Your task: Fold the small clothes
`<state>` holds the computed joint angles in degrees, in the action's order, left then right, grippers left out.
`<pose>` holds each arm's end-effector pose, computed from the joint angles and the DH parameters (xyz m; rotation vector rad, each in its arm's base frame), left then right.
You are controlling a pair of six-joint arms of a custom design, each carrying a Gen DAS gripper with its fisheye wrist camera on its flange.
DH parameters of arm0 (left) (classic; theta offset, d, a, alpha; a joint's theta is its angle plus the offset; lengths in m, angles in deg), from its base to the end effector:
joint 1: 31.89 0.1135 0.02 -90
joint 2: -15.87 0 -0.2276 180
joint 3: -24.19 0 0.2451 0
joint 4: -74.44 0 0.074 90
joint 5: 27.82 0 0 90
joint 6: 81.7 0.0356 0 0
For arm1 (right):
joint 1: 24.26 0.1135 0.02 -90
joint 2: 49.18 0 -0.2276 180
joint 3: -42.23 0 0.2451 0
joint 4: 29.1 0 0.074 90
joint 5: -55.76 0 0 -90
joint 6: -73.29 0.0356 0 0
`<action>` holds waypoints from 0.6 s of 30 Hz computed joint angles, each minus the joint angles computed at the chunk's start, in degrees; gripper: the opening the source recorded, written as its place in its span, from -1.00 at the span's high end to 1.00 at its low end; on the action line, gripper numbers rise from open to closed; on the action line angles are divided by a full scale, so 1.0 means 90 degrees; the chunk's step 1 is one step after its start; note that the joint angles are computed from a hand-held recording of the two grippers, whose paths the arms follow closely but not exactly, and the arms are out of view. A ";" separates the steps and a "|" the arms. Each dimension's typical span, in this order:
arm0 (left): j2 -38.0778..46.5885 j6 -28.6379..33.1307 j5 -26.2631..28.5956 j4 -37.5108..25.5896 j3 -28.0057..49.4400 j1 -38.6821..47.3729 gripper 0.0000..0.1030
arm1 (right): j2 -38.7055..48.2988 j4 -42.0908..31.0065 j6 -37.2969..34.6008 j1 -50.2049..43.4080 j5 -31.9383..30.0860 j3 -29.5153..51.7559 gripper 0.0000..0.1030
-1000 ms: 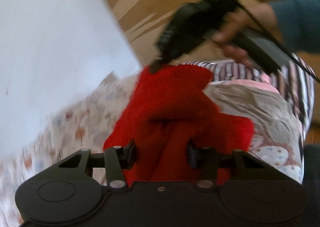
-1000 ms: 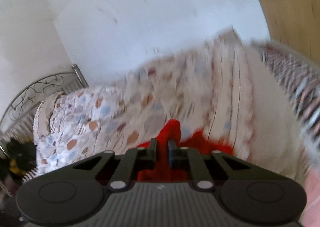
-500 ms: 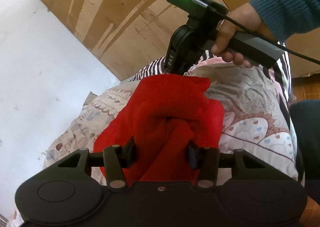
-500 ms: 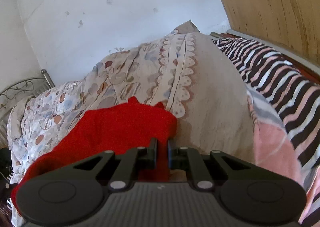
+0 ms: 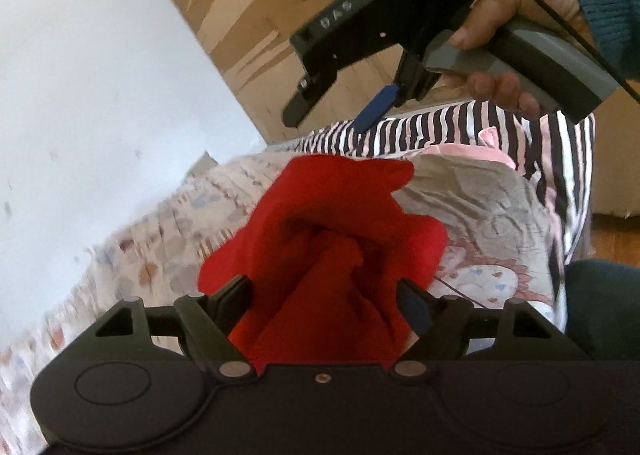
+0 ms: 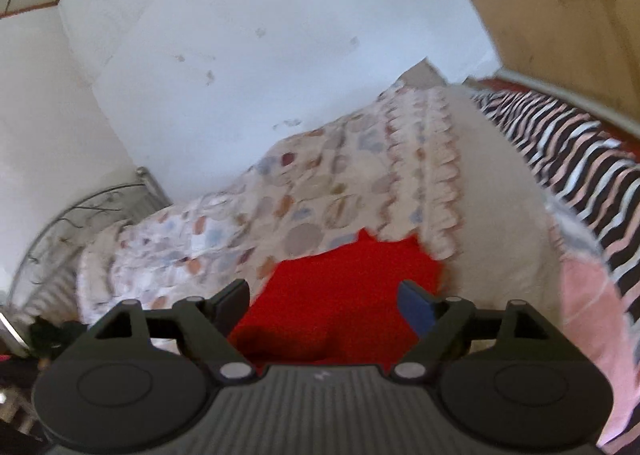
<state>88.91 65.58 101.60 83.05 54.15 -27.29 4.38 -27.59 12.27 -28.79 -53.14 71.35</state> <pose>0.2174 -0.0052 0.1063 1.2187 1.6160 -0.0728 0.2074 -0.0049 0.1532 0.3626 1.9642 0.6016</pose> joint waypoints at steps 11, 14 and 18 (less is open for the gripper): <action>0.0243 -0.0665 0.1172 -0.1831 0.0933 0.1487 -0.58 | 0.0275 -0.0155 -0.0194 0.1419 0.0502 0.0179 0.39; 0.0386 -0.0780 0.1078 -0.1574 0.0997 0.1285 -0.33 | -0.0305 -0.0416 -0.0269 0.1642 0.0889 -0.0001 0.83; 0.0638 -0.0843 0.0661 -0.1340 0.1109 0.0798 0.10 | -0.0807 -0.0996 -0.0501 0.2021 0.1690 0.0111 0.86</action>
